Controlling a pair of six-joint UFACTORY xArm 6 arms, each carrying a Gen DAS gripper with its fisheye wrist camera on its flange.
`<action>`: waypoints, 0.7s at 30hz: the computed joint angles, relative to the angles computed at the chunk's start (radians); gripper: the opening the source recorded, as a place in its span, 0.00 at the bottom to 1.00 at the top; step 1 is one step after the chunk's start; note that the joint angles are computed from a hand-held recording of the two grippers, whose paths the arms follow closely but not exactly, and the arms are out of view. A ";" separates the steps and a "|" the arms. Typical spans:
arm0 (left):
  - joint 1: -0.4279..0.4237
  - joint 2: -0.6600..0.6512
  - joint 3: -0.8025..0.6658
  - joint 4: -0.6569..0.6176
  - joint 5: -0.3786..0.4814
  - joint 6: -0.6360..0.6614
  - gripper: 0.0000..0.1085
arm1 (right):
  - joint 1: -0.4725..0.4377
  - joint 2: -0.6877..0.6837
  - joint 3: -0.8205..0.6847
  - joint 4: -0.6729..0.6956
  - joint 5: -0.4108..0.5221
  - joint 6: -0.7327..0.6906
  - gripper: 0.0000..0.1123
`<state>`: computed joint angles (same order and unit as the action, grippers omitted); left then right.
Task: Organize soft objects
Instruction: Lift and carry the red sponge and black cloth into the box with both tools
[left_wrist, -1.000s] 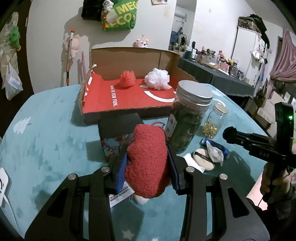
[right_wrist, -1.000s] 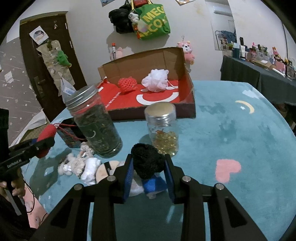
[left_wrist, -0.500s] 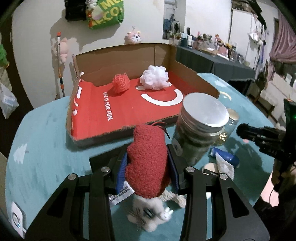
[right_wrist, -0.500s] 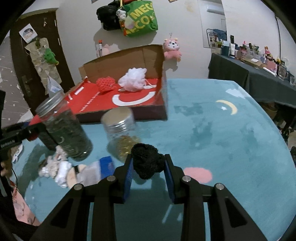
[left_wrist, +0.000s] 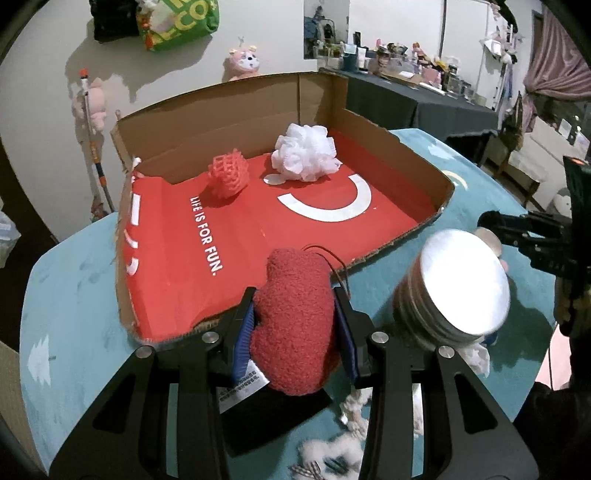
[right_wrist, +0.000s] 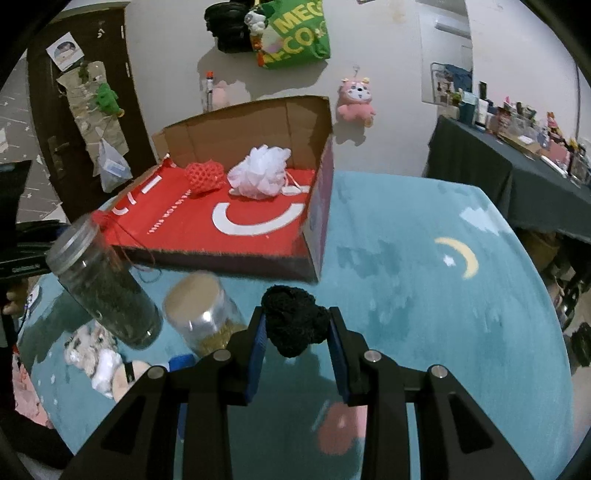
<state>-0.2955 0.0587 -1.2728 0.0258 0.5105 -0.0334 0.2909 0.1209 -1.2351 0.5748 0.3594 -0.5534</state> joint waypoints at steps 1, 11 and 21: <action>0.003 0.011 -0.015 -0.015 0.007 0.016 0.34 | -0.001 0.008 -0.018 0.011 0.015 -0.014 0.31; 0.042 0.142 -0.200 -0.189 0.096 0.200 0.34 | -0.009 0.129 -0.256 0.051 0.204 -0.082 0.31; 0.057 0.365 -0.534 -0.279 0.231 0.261 0.34 | 0.022 0.394 -0.679 -0.128 0.395 0.022 0.31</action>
<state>-0.2382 0.4240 -1.8065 -0.2537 0.7420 0.2272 0.3125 0.5153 -1.9141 0.4470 0.7547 -0.5317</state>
